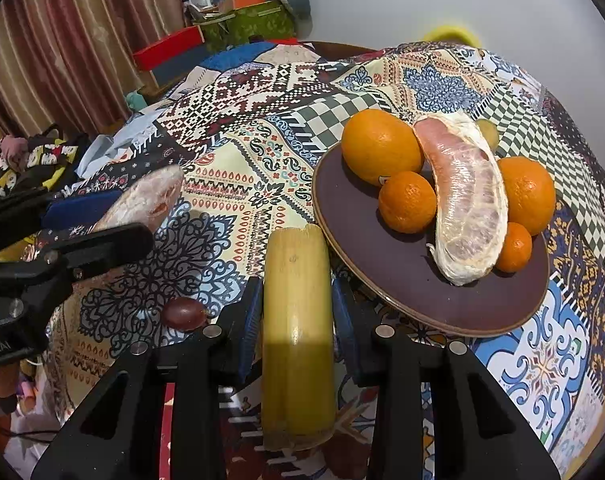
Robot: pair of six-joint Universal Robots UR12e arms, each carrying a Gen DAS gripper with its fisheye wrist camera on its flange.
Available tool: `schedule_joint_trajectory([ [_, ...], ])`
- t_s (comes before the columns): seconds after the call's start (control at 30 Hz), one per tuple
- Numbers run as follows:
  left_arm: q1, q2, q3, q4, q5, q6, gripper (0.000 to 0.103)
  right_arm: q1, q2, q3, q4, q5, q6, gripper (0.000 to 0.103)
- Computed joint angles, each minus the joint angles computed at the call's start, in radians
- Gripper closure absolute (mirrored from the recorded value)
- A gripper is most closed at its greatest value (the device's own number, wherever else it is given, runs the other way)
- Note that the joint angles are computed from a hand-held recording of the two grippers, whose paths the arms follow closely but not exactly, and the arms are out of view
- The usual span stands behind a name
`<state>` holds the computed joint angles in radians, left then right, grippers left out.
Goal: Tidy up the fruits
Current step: 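Carry the pomelo segment and yellow stick toward the plate with both tools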
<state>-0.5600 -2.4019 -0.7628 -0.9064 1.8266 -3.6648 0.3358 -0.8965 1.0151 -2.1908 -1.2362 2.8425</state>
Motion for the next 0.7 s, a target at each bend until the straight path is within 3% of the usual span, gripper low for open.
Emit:
schedule_joint_trajectory([
  [0.47,-0.031,-0.003,0.048,0.025,0.073,0.045,0.06,-0.043,-0.106,0.145,-0.217,0.064,0.1,0.071],
  [0.7,-0.041,-0.034,0.114,0.017,0.087,0.064,0.06,-0.065,-0.123,0.166,-0.28,0.065,0.143,0.071],
])
